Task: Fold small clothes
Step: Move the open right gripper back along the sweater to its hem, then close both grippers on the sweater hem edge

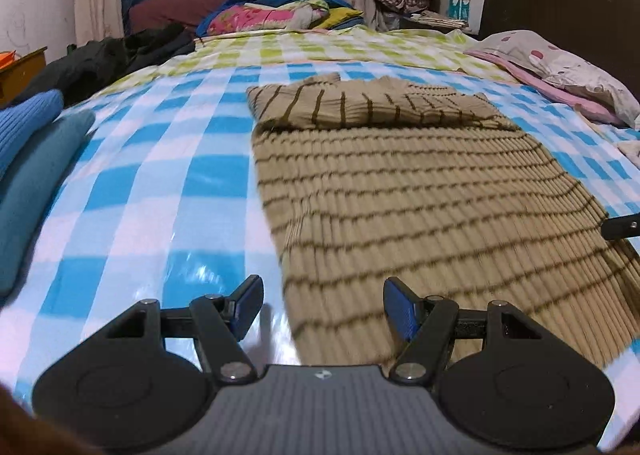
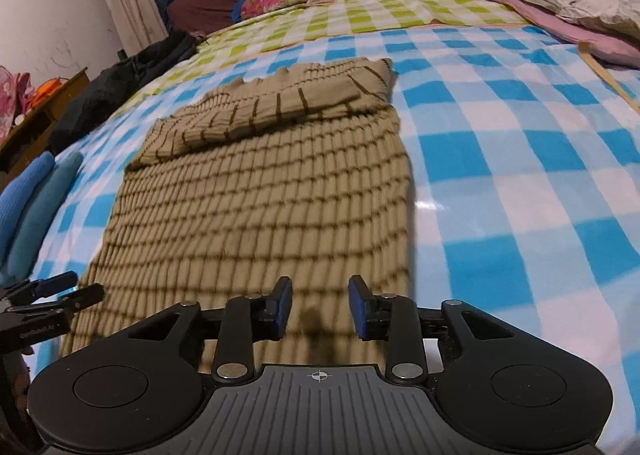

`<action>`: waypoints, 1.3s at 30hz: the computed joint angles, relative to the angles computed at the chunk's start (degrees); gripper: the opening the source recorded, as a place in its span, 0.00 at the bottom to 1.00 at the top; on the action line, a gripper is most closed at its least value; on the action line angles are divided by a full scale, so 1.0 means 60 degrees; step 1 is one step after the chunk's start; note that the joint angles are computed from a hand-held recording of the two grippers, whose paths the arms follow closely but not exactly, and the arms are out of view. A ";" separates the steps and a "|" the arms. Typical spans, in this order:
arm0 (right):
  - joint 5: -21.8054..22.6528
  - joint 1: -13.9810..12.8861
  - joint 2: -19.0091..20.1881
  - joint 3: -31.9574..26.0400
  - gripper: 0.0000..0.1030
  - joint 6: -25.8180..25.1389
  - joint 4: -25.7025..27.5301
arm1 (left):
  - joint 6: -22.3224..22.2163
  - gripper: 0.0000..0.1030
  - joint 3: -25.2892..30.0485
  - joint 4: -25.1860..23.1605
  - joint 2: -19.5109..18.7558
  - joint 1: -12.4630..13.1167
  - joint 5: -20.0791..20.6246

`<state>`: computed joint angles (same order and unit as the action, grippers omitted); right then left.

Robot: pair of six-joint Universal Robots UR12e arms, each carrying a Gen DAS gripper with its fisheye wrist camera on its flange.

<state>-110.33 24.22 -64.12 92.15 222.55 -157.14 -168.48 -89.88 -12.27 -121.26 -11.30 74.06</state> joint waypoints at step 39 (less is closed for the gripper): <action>0.0491 0.0058 -0.0665 0.1687 0.33 0.1192 -0.1532 | -0.0624 0.54 -0.0561 -0.0551 0.0422 0.0019 -0.0544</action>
